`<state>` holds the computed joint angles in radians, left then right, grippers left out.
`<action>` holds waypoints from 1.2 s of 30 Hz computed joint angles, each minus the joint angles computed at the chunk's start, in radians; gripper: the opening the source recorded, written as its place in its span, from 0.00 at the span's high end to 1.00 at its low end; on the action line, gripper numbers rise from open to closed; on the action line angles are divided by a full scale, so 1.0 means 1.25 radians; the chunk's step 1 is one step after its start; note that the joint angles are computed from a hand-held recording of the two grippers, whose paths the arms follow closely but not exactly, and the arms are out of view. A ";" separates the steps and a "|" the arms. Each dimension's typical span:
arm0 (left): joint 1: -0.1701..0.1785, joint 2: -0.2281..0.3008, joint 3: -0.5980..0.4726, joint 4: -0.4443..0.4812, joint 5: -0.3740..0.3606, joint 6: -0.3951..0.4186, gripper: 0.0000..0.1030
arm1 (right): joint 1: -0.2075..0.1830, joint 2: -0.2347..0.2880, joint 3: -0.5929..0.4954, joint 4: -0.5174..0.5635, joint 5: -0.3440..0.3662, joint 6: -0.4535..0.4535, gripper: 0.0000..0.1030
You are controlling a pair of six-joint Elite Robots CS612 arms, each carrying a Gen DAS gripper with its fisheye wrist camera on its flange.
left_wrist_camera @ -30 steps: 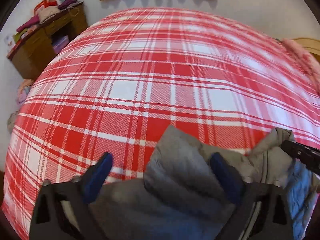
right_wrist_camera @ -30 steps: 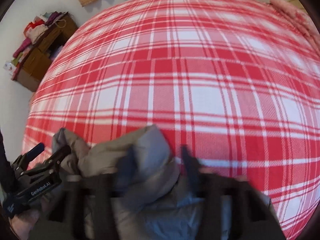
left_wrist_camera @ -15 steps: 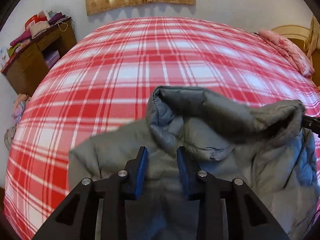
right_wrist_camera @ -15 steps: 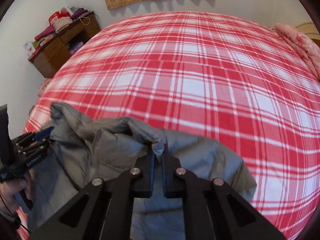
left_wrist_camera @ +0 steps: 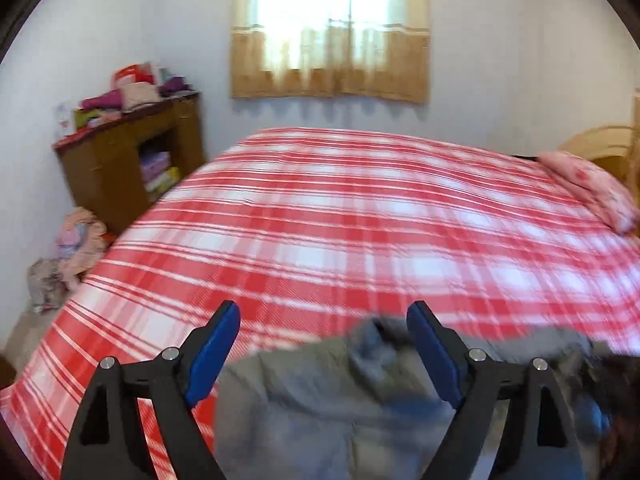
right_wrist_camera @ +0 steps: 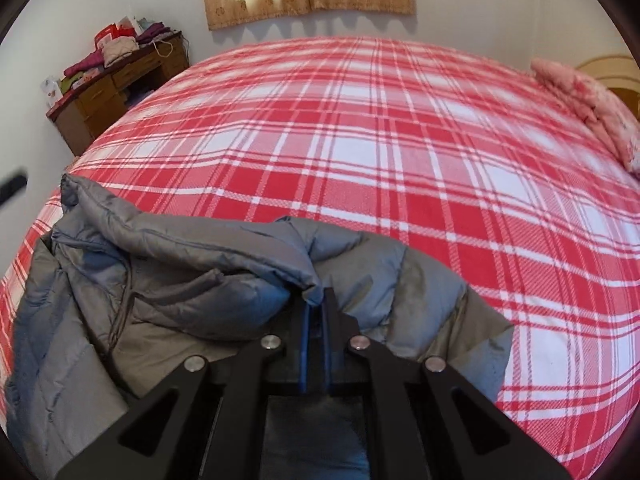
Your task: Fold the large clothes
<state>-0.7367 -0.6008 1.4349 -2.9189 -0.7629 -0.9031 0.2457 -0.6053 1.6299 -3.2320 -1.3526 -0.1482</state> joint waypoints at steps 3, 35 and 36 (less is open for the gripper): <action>0.021 0.020 -0.064 0.164 -0.011 -0.046 0.17 | -0.002 0.000 0.009 -0.025 0.005 -0.012 0.94; 0.014 0.071 -0.131 0.179 -0.108 0.008 0.16 | 0.044 -0.014 -0.075 0.126 -0.023 0.123 0.79; 0.012 0.073 -0.125 0.176 -0.122 0.017 0.16 | 0.047 -0.013 -0.065 0.116 -0.035 0.103 0.78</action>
